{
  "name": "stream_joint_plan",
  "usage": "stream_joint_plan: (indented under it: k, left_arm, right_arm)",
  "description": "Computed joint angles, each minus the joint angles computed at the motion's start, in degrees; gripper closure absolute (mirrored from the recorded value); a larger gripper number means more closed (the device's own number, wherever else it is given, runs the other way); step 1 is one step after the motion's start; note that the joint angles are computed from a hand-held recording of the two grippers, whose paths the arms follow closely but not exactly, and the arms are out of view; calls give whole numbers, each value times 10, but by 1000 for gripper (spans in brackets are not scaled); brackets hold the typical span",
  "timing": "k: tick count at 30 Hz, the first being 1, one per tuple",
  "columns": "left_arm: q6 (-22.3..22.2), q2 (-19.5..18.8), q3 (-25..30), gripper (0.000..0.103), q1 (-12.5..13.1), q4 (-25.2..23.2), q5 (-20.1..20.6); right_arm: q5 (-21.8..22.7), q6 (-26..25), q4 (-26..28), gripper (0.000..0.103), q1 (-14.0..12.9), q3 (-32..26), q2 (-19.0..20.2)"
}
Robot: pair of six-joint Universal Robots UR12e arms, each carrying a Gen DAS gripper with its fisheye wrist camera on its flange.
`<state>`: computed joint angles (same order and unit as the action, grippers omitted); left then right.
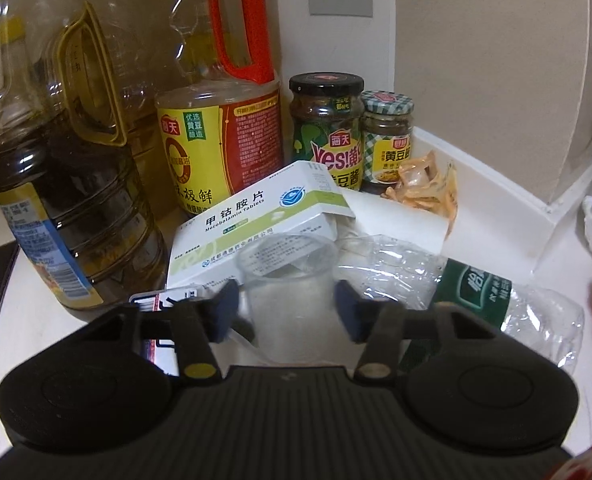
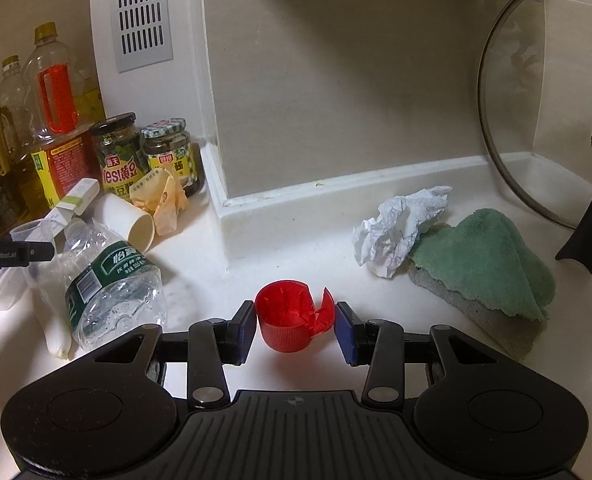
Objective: Collect trash
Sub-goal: 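Grasp the clear plastic cup with the left gripper while the right gripper grasps the red cup, then carry the clear cup and red cup down over the wastebasket with both grippers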
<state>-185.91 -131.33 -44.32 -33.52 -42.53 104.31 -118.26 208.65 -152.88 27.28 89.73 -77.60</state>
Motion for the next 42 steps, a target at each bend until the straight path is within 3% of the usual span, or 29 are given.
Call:
stream_joint_plan:
  k: [10,19,31,42]
  left_arm:
    - [-13,35,-48,58,-6,28,-17]
    - [-32,94,-128,58,-7,65,-64]
    - [-32,186,-252,58,-10,98,-109]
    - [-21,266,-356,58,-16,88,-162]
  right_arm:
    - [-12,2,0,60,10,3,-7]
    - [-30,5,-10,60,36,-1,-12]
    - [-56,27,5,60,103,-6,-20]
    - [-95,87,58,60,170,2,-32]
